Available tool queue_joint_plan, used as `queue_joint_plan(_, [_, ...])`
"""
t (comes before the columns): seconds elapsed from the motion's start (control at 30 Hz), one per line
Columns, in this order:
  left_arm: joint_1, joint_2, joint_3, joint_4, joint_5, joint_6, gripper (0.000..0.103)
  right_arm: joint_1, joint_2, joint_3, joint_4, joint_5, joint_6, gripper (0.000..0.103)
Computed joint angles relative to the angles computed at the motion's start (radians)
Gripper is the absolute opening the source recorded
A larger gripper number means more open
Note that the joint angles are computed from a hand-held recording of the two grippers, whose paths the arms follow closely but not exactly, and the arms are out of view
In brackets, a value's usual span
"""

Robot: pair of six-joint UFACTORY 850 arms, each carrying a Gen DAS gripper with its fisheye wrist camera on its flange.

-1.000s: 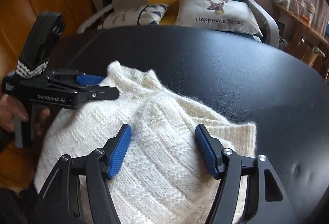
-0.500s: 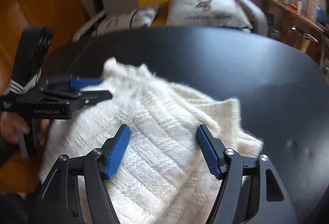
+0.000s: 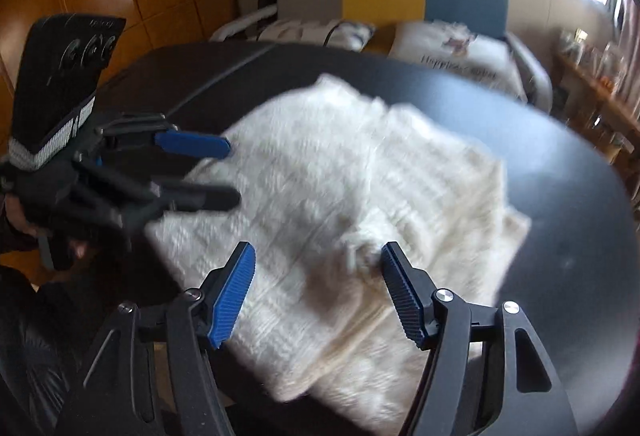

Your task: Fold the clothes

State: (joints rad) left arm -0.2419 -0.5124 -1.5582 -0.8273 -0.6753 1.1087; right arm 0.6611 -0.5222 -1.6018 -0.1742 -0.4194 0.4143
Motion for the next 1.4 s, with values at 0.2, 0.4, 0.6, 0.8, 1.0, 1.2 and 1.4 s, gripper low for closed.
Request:
queue_joint_plan(0.2, [-0.011,0.054,0.068,-0.049,0.049,0.102,0.062,-0.029,0.005,0.053,-0.058,-0.001,0.161,0.065])
queue_joint_plan(0.4, [0.064,0.14,0.143,-0.273,-0.056,0.297,0.062,0.007,0.115,0.143,-0.23,-0.017,0.342,0.065])
queue_joint_plan(0.6, [0.039,0.09,0.134,-0.064,-0.065,0.148,0.062,0.064,0.099,0.11,-0.325,-0.06,0.349,0.065])
queue_joint_plan(0.8, [0.028,0.099,0.146,-0.077,-0.047,0.161,0.062,0.036,0.057,0.141,-0.263,-0.069,0.422,0.065])
queue_joint_plan(1.0, [0.052,0.132,0.162,-0.174,-0.114,0.277,0.063,0.053,0.139,0.193,-0.334,-0.065,0.444,0.065])
queue_joint_plan(1.2, [0.01,0.106,0.183,-0.045,-0.008,0.232,0.063,0.035,0.058,0.153,-0.244,-0.087,0.371,0.066])
queue_joint_plan(1.4, [0.065,0.118,0.15,-0.173,-0.137,0.265,0.063,0.009,0.132,0.235,-0.194,0.022,0.438,0.068])
